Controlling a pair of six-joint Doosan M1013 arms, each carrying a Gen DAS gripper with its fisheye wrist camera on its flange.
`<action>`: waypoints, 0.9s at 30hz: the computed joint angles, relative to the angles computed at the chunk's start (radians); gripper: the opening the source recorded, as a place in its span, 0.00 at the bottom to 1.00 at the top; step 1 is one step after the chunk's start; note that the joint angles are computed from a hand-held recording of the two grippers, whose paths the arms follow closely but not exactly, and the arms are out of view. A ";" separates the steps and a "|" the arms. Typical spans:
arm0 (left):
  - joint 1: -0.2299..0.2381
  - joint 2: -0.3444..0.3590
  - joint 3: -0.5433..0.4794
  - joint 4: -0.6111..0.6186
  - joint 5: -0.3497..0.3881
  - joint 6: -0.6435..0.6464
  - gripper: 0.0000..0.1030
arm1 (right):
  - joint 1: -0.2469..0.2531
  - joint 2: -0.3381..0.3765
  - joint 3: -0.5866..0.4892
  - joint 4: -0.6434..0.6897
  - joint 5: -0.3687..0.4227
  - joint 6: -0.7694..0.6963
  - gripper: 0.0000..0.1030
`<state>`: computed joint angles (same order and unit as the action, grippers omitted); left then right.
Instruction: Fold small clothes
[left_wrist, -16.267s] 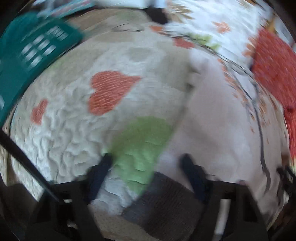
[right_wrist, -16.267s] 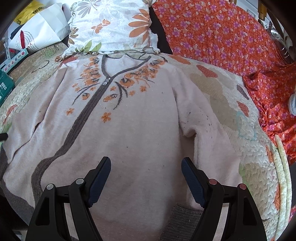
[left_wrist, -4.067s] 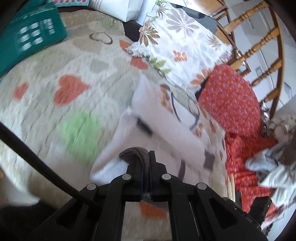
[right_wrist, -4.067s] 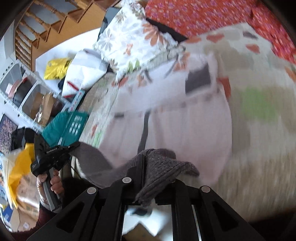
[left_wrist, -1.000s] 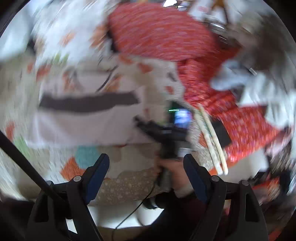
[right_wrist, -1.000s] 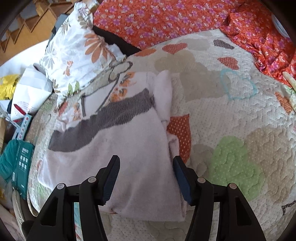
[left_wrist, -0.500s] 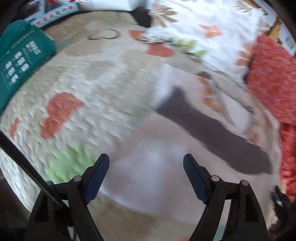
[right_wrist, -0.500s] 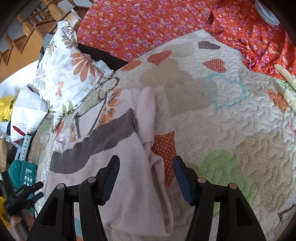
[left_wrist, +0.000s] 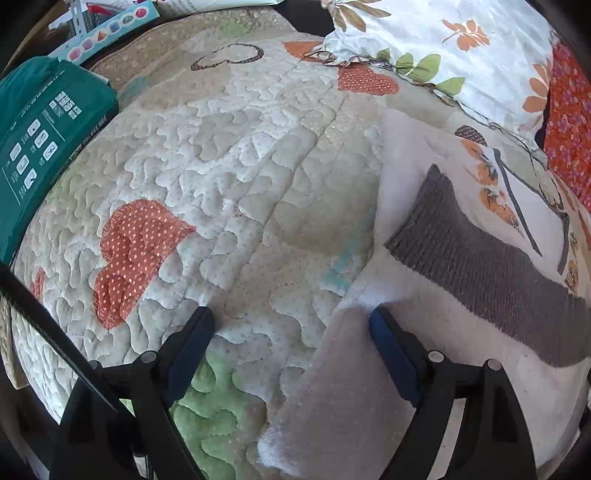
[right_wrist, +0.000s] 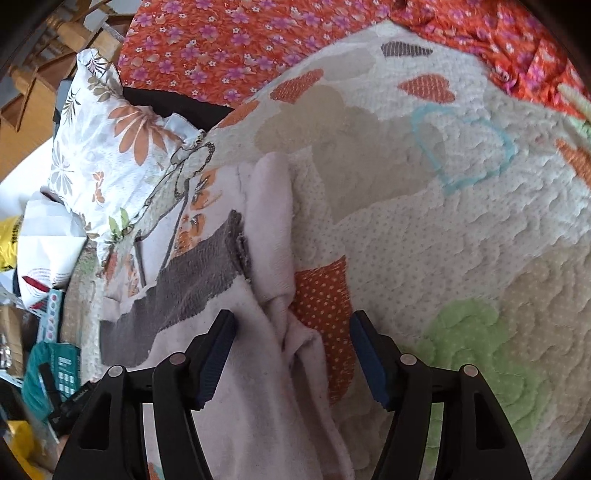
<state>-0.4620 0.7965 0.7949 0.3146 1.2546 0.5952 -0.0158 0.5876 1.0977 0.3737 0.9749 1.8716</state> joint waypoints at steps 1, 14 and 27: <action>0.002 0.001 -0.003 -0.009 0.000 -0.005 0.83 | 0.001 0.000 0.001 0.005 0.000 -0.012 0.70; 0.052 -0.136 0.194 -0.127 -0.285 -0.187 0.83 | 0.067 0.015 -0.027 -0.095 0.006 -0.178 0.25; 0.091 -0.250 0.353 -0.003 -0.421 -0.441 0.83 | 0.214 0.183 -0.455 -0.159 0.198 -0.127 0.22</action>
<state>-0.3712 0.5465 1.1478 0.3113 0.8339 0.1542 0.1986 0.7704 0.6428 0.2152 1.1732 1.7444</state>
